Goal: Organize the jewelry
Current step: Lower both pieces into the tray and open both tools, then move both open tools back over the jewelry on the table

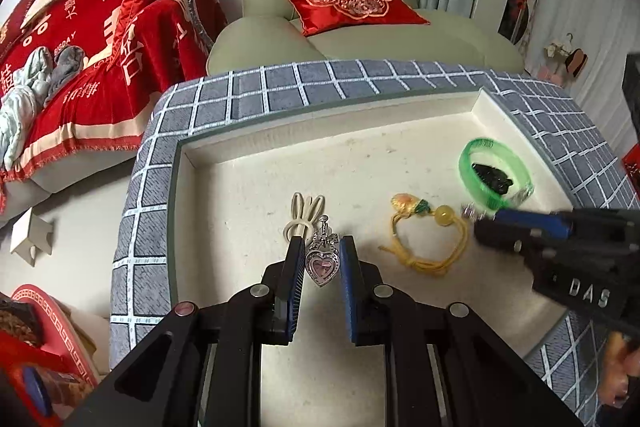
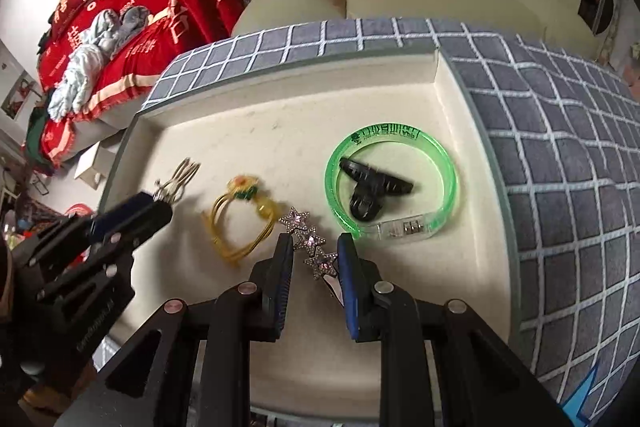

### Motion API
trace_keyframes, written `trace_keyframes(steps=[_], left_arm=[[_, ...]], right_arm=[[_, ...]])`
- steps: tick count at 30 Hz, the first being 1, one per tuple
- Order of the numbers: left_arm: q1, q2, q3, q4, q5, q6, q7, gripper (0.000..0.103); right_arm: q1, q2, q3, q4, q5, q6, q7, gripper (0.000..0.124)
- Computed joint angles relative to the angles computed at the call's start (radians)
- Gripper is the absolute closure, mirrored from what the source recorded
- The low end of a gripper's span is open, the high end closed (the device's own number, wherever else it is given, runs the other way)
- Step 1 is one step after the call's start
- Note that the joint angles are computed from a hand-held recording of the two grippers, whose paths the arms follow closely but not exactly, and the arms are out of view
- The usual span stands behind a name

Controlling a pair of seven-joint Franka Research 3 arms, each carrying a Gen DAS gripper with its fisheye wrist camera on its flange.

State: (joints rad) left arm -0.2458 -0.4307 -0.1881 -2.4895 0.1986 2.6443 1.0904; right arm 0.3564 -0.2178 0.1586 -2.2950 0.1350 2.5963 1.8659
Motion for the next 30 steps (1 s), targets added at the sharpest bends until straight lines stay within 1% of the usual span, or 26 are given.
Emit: trace_keyframes(steps=[1, 4, 10, 11, 12, 14, 18, 22, 30], left_arm=[[0.009, -0.002, -0.01, -0.003, 0.016, 0.007, -0.011, 0.069], [0.022, 0.002, -0.028, 0.004, 0.054, -0.004, -0.027, 0.069], [0.044, 0.002, -0.059, 0.004, 0.139, -0.011, -0.082, 0.069], [0.042, 0.002, -0.059, 0.004, 0.145, -0.012, -0.087, 0.069], [0.038, 0.001, -0.055, 0.003, 0.146, -0.011, -0.088, 0.069], [0.033, -0.004, -0.051, -0.001, 0.146, -0.008, -0.093, 0.069], [0.026, -0.018, -0.041, -0.017, 0.142, 0.002, -0.101, 0.069], [0.021, -0.016, -0.031, -0.015, 0.128, -0.001, -0.097, 0.069], [0.024, -0.021, -0.041, -0.01, 0.136, -0.03, -0.098, 0.069]], right_arm=[[-0.008, 0.004, 0.005, 0.002, -0.02, 0.005, 0.017, 0.099], [-0.02, 0.012, 0.01, 0.004, -0.057, 0.023, 0.048, 0.099], [-0.025, 0.006, 0.023, -0.005, -0.13, 0.033, 0.086, 0.097], [-0.02, 0.007, 0.02, -0.004, -0.122, 0.035, 0.081, 0.091], [-0.012, 0.005, 0.012, -0.007, -0.099, 0.038, 0.068, 0.079], [0.0, -0.006, -0.001, -0.02, -0.048, 0.055, 0.042, 0.067], [0.012, -0.037, -0.011, -0.049, 0.023, 0.097, 0.011, 0.066], [0.033, -0.114, -0.028, -0.109, 0.13, 0.135, -0.026, 0.064], [0.032, -0.296, -0.016, -0.236, 0.204, 0.14, -0.016, 0.062]])
